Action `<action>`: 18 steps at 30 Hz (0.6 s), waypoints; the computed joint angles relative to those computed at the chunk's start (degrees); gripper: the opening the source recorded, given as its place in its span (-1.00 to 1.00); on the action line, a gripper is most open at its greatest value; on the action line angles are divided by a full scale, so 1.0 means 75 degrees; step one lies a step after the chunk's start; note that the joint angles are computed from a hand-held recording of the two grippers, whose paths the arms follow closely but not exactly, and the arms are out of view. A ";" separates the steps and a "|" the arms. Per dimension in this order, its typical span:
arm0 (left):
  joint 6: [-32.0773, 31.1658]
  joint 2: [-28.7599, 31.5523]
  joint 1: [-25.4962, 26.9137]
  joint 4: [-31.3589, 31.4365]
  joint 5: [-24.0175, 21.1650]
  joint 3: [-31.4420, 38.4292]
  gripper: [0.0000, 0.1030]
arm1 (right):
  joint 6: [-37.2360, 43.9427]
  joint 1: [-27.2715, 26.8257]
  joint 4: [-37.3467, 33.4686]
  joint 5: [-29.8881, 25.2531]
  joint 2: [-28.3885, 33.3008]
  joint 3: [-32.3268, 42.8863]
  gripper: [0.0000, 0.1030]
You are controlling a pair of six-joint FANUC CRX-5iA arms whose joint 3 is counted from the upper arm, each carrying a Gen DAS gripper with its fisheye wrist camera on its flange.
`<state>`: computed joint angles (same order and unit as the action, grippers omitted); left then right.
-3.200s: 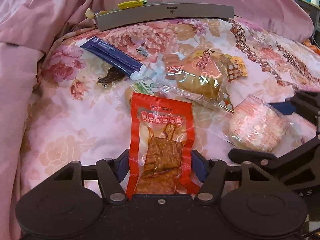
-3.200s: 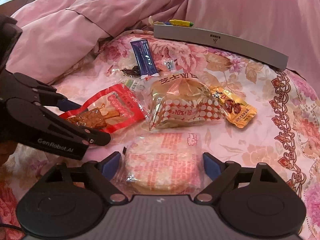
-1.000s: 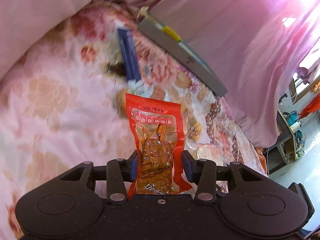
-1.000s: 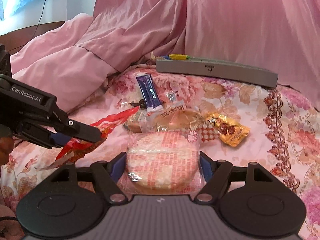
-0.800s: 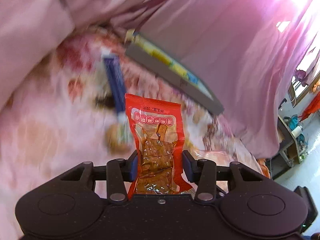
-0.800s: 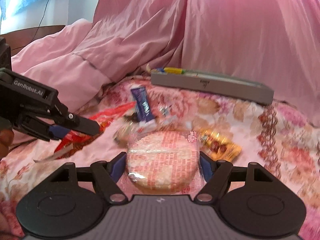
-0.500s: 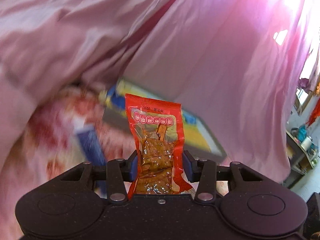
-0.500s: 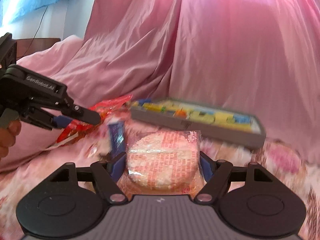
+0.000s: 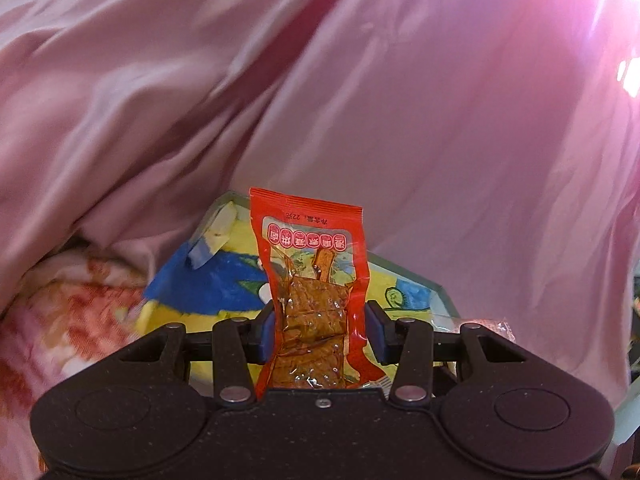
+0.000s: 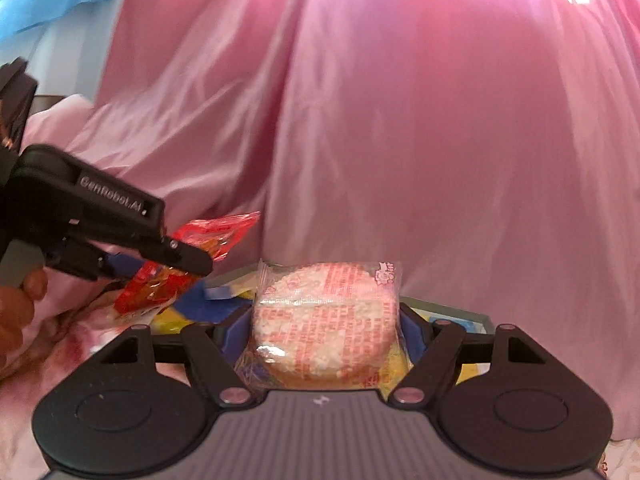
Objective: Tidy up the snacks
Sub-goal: 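Lift the tofu pack and biscuit into the grey tray and release both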
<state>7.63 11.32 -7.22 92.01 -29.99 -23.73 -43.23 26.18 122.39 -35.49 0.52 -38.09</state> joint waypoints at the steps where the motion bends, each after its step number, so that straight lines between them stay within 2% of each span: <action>1: 0.0017 0.0098 -0.0071 -0.0096 0.0089 0.0127 -0.10 | -0.0041 -0.0112 -0.0027 0.0111 0.0055 0.0055 0.51; 7: 0.1147 0.0507 -0.0088 -0.1288 0.0085 0.0683 -0.10 | -0.0101 -0.0468 -0.0412 0.0556 0.0355 0.0306 0.51; 18: 0.1894 0.0664 -0.0251 -0.2184 0.0511 0.0899 -0.01 | -0.0402 -0.0616 -0.0913 0.0862 0.0389 0.0265 0.53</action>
<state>21.83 16.31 -9.10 75.62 -26.16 -16.99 -46.25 21.56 115.54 -29.03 3.44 -36.11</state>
